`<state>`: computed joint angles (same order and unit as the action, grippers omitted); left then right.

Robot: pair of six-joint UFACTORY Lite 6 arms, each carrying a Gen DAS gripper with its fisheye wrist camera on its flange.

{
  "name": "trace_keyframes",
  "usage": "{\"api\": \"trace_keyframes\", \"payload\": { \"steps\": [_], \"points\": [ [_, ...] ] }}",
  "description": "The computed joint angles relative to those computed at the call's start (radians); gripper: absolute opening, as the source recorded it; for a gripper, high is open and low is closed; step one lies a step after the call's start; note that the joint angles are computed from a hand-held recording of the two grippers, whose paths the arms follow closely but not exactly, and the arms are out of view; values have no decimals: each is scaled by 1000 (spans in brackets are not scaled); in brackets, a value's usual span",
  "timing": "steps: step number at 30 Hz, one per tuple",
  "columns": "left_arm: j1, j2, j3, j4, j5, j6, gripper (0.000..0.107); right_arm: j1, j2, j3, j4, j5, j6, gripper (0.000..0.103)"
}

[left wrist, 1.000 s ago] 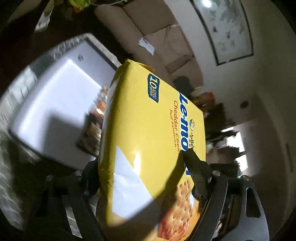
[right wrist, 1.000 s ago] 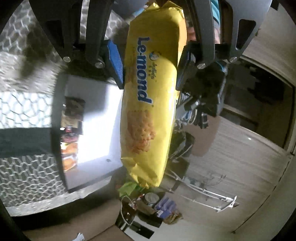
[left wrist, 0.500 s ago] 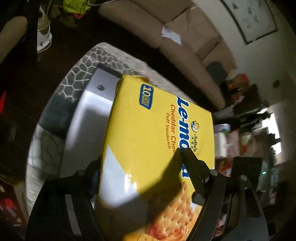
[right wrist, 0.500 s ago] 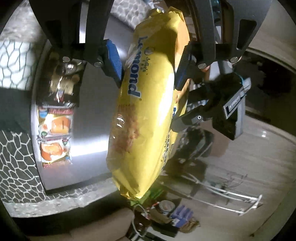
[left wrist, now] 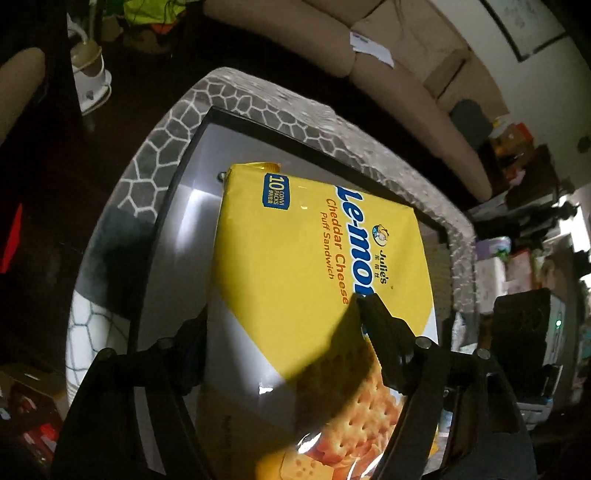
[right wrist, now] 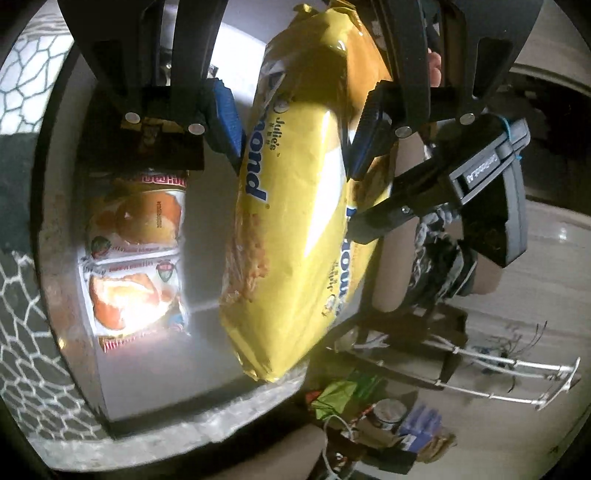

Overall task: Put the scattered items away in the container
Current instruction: 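Carry the biscuit pack with both grippers over the open white box, then lower the yellow Le-mond pack into the box and open both grippers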

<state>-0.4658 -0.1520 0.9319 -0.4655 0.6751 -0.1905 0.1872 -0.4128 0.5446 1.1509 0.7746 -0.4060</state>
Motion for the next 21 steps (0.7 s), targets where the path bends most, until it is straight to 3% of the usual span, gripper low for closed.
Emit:
{"api": "trace_keyframes", "payload": {
  "steps": [8,11,21],
  "points": [
    [-113,129,126,377,51,-286,70,151,156,77,-52,-172,71,53],
    [-171,177,155,527,65,-399,70,174,207,59,35,-207,6,53],
    [-252,288,223,724,83,-538,60,200,276,64,19,-300,7,49]
  ]
}}
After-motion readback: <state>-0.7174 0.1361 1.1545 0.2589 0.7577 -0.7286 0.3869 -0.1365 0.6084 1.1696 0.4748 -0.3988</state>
